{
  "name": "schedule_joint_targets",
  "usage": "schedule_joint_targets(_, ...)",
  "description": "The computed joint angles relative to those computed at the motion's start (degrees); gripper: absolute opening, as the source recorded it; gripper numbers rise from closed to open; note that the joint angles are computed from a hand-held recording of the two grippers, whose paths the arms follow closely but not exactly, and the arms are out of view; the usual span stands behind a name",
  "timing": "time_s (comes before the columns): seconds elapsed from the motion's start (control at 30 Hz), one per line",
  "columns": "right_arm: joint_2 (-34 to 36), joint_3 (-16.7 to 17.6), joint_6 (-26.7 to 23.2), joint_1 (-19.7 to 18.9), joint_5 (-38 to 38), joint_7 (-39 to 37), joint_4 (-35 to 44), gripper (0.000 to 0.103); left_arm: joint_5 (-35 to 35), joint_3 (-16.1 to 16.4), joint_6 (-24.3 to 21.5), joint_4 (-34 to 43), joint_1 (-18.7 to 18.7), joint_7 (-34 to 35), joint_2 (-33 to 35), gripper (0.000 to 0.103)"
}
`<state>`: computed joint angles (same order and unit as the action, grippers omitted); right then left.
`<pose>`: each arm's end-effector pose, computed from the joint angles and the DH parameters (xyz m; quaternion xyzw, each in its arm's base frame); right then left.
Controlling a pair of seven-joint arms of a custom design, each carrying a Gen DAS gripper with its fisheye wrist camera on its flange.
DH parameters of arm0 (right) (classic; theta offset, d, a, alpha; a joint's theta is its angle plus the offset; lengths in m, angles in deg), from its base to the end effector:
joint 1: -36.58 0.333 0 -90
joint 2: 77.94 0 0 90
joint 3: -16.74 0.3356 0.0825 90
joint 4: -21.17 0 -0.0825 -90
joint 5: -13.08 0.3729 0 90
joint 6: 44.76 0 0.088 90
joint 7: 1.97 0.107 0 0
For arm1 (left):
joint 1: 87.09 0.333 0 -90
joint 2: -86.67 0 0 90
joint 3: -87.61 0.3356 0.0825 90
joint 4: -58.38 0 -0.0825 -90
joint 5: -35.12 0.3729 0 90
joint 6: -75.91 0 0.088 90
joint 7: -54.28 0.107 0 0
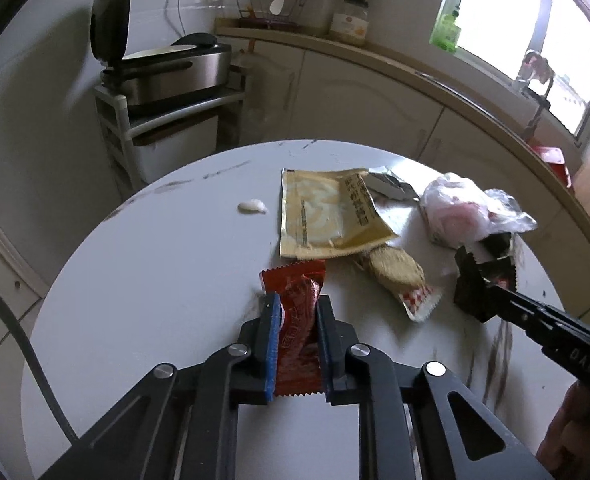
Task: Collect trash
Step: 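Carry the red wrapper and black snack bag to the blue bin and release both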
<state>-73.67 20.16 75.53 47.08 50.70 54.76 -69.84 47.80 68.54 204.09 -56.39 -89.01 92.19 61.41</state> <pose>0.5874 0.1742 0.6597 -0.8236 0.4292 0.0116 0.3706 0.4067 -0.1926 0.7172 -0.7898 0.4977 -0.2840 0.2185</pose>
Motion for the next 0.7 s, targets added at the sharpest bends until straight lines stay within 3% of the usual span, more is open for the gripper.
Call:
schedule_joint_targets(0.4, -5.7, -2.6, -1.5, -1.3, 3.8, -2.7, -5.5, 0.018, -2.2, -2.8, -2.8, -0.3, -1.6, -0.7, -5.5, 0.011)
schedule_joint_targets(0.7, -10.9, -6.4, -2.6, -2.3, 6.4, -4.8, -9.6, 0.018, -0.2, -7.0, -4.8, 6.6, -3.2, -1.2, -2.1, 0.011)
